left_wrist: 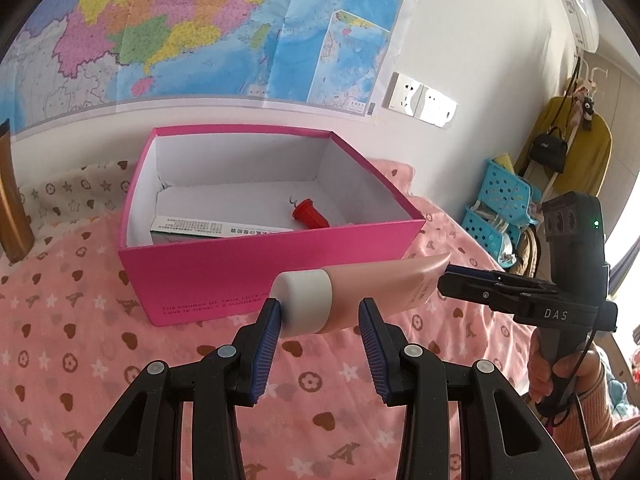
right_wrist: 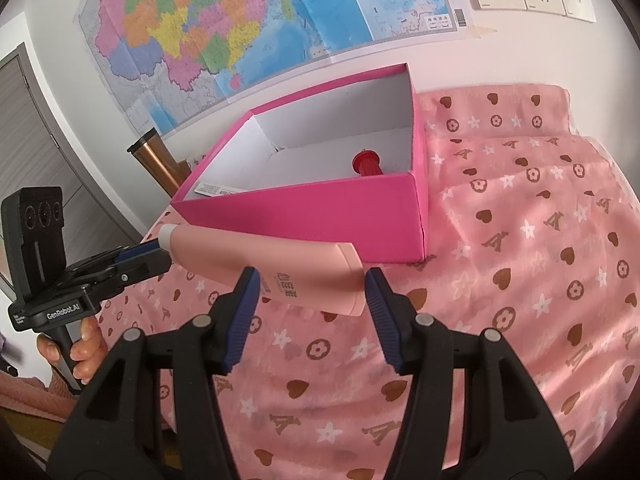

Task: Organize rigid objects
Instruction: 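Lift the peach tube off the bedspread toward the magenta box, then carry the peach tube over the magenta box rim with the right gripper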

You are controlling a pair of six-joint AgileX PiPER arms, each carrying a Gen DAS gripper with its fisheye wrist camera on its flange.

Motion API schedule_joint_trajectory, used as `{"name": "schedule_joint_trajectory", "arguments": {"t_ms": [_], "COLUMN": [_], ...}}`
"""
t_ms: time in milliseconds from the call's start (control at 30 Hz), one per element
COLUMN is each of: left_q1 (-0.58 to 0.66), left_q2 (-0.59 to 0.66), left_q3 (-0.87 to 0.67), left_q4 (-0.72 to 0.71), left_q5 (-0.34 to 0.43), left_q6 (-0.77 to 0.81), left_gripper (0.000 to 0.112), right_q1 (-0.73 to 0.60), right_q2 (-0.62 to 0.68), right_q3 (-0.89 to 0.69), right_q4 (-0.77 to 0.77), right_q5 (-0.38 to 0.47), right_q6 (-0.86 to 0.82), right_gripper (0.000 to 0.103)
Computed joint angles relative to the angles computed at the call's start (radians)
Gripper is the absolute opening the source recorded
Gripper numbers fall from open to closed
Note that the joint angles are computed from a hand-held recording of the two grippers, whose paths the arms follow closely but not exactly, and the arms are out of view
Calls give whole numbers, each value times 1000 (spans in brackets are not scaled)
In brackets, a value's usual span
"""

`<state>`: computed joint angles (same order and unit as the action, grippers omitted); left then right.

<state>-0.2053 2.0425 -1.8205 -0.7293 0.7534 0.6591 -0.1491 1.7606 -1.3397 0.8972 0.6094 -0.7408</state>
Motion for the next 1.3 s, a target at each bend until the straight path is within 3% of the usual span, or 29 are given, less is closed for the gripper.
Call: {"name": "schedule_joint_trajectory", "arguments": {"t_ms": [1300], "left_q1": [-5], "left_q2": [27], "left_q3": [-66], "left_q4": [7], "left_q5": [-5], "left_q6": [-11], "left_gripper": [40], "right_q1": [-11], "right_q2": [6], "right_q3": [-43], "right_q4": [26], "right_q5": [-1], "right_q6": [-51], "right_gripper": [57]}}
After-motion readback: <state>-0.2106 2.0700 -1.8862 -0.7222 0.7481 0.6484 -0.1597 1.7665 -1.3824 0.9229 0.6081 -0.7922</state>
